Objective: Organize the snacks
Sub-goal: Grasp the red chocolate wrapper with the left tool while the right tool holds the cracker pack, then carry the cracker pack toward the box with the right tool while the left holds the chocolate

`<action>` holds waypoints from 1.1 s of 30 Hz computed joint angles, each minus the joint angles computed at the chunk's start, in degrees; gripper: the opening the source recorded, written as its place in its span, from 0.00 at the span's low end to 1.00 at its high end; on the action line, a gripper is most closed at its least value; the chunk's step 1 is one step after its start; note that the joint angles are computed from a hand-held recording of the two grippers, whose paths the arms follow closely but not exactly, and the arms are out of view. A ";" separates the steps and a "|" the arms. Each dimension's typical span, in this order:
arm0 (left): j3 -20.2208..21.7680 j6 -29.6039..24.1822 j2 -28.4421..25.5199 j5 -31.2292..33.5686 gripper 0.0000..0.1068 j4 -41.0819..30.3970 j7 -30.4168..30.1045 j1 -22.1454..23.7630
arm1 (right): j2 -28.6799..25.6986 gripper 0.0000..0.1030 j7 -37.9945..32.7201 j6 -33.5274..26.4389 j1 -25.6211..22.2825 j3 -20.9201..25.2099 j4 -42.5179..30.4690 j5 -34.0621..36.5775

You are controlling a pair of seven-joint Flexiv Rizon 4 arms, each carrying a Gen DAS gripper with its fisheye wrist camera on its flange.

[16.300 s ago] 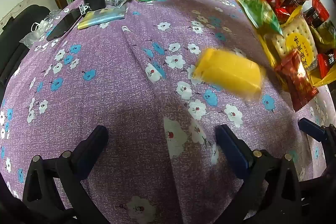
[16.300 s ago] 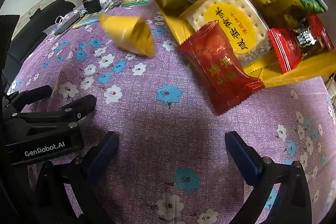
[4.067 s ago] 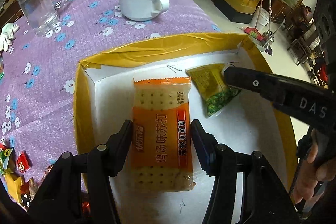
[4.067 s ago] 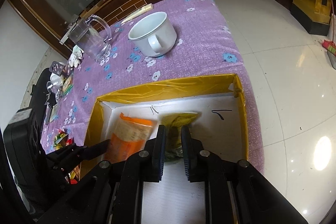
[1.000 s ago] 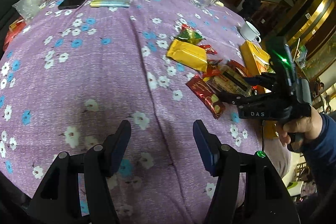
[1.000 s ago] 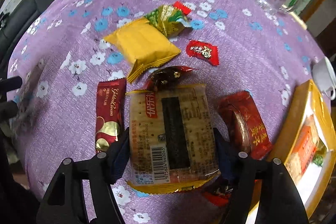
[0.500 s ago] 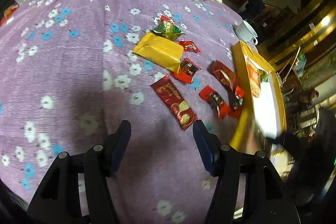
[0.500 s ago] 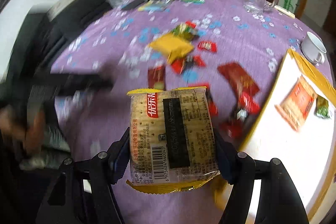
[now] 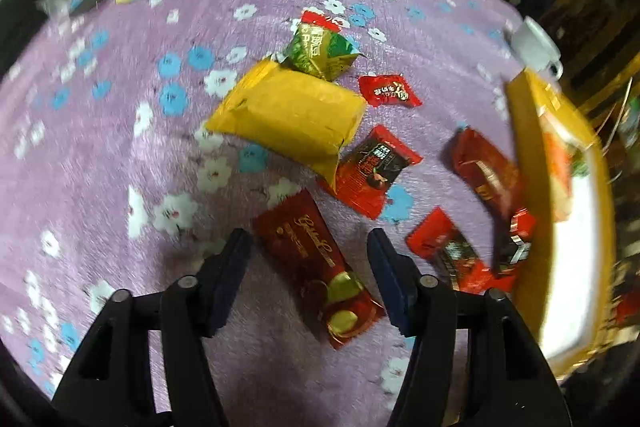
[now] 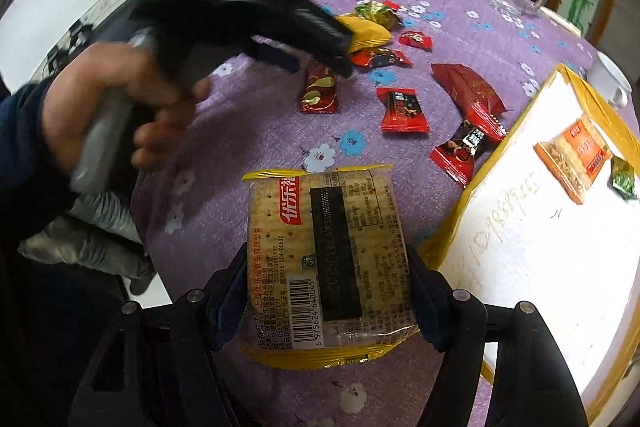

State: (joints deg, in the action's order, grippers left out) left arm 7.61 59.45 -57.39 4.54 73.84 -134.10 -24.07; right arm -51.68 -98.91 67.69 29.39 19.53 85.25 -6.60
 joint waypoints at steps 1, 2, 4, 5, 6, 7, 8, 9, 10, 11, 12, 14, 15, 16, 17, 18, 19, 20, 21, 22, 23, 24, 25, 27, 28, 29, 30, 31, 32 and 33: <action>1.55 -1.61 -0.16 1.28 0.39 -0.85 -0.16 -1.27 | -0.15 0.69 -0.34 -0.06 -0.24 0.27 -0.16 0.08; 2.27 -1.98 -0.13 2.44 0.36 -0.97 -0.15 -1.94 | -0.20 0.69 -0.63 -0.13 -0.51 0.60 -0.28 0.27; 2.29 0.05 0.76 4.05 0.28 1.07 0.12 -2.03 | -0.37 0.69 -1.20 -0.25 -0.92 1.08 -0.66 0.65; 2.22 1.13 1.34 4.52 0.26 2.43 0.24 -1.92 | -0.48 0.69 -1.48 -0.45 -1.05 1.30 -0.88 0.82; 2.15 2.47 2.23 4.94 0.25 4.36 0.30 -1.85 | -0.59 0.69 -1.83 -0.71 -1.16 1.52 -1.14 0.98; 1.82 4.37 3.24 5.14 0.25 6.73 0.41 -1.56 | -0.63 0.69 -2.29 -0.95 -1.22 1.74 -1.29 1.09; 1.66 5.94 4.09 5.25 0.25 8.76 0.58 -1.42 | -0.74 0.69 -2.67 -1.32 -1.14 1.81 -1.62 1.12; 1.72 6.96 4.69 5.33 0.25 10.19 0.83 -1.49 | -1.10 0.69 -3.08 -1.78 -1.08 1.89 -2.28 1.15; 1.58 8.40 5.39 5.49 0.25 12.00 1.36 -1.45 | -1.09 0.69 -3.46 -2.15 -0.95 1.99 -2.43 1.26; 1.31 9.80 6.11 5.44 0.25 13.73 2.03 -1.25 | -1.30 0.69 -3.67 -2.54 -0.76 1.96 -2.88 1.37; 1.09 10.54 6.63 5.15 0.25 14.89 2.71 -1.16 | -1.51 0.68 -3.87 -2.97 -0.62 2.05 -3.40 1.57; 1.15 11.36 6.94 4.53 0.26 15.84 3.85 -1.37 | -2.00 0.67 -4.40 -3.92 -0.39 2.20 -4.59 1.96; 1.61 12.31 7.08 4.46 0.26 16.52 3.86 -1.79 | -2.26 0.67 -4.50 -4.53 -0.07 2.04 -5.27 2.03; 2.01 12.91 7.05 4.25 0.26 16.74 3.94 -2.11 | -2.58 0.67 -4.45 -5.32 0.33 1.78 -6.04 2.06; 2.34 13.14 7.00 4.02 0.26 16.81 4.16 -2.41 | -2.79 0.67 -4.40 -6.32 0.63 1.61 -6.70 2.15; 2.43 12.96 7.10 3.78 0.26 16.87 4.68 -2.59 | -3.04 0.68 -4.55 -7.46 0.79 1.56 -7.42 2.29; 2.26 13.42 7.21 3.45 0.25 17.26 5.05 -2.47 | -3.27 0.69 -4.71 -9.17 0.94 1.57 -8.29 2.43; 2.01 14.09 7.25 3.03 0.25 17.65 5.46 -2.15 | -3.35 0.69 -4.88 -10.26 1.08 1.44 -8.81 2.67; 1.45 15.46 7.48 2.48 0.25 18.60 5.86 -1.56 | -3.39 0.69 -5.20 -11.01 1.15 1.32 -9.13 2.93; 1.02 16.52 7.63 1.89 0.25 19.33 6.34 -1.17 | -3.35 0.69 -5.46 -12.05 1.44 0.95 -9.48 2.87; 0.34 17.85 7.82 1.19 0.25 20.24 6.98 -0.58 | -3.34 0.69 -5.69 -12.93 1.86 0.44 -9.78 2.66; 0.18 18.55 7.83 0.54 0.25 20.70 7.56 -0.40 | -3.17 0.69 -6.20 -14.10 2.37 -0.17 -9.98 2.04; -0.04 19.34 7.90 -0.15 0.25 21.25 8.08 -0.24 | -3.01 0.69 -6.65 -14.96 2.93 -0.82 -10.09 1.41; -0.50 20.87 7.99 -1.49 0.25 22.22 9.16 -0.01 | -3.03 0.70 -7.60 -16.84 3.91 -1.94 -10.69 0.14; -0.62 21.41 8.01 -2.16 0.25 22.56 9.68 -0.02 | -3.27 0.71 -8.15 -18.77 4.47 -2.54 -11.42 -0.74; -0.93 22.23 8.10 -2.80 0.25 23.12 10.26 0.12 | -3.21 0.71 -8.31 -19.52 5.20 -3.42 -11.44 -1.62; -1.23 23.19 8.23 -3.42 0.25 23.77 10.77 0.19 | -3.08 0.71 -8.40 -19.65 5.98 -4.36 -11.23 -2.65; -1.36 23.98 8.31 -4.05 0.25 24.29 11.26 0.18 | -3.00 0.71 -8.79 -20.36 6.54 -4.90 -11.16 -3.58; -1.56 24.79 8.44 -4.67 0.25 24.90 11.78 0.24 | -3.02 0.72 -9.20 -21.35 6.83 -5.03 -11.33 -4.07; -1.82 25.60 8.59 -5.33 0.25 25.52 12.30 0.37 | -2.91 0.74 -9.30 -21.54 7.47 -5.67 -10.98 -4.96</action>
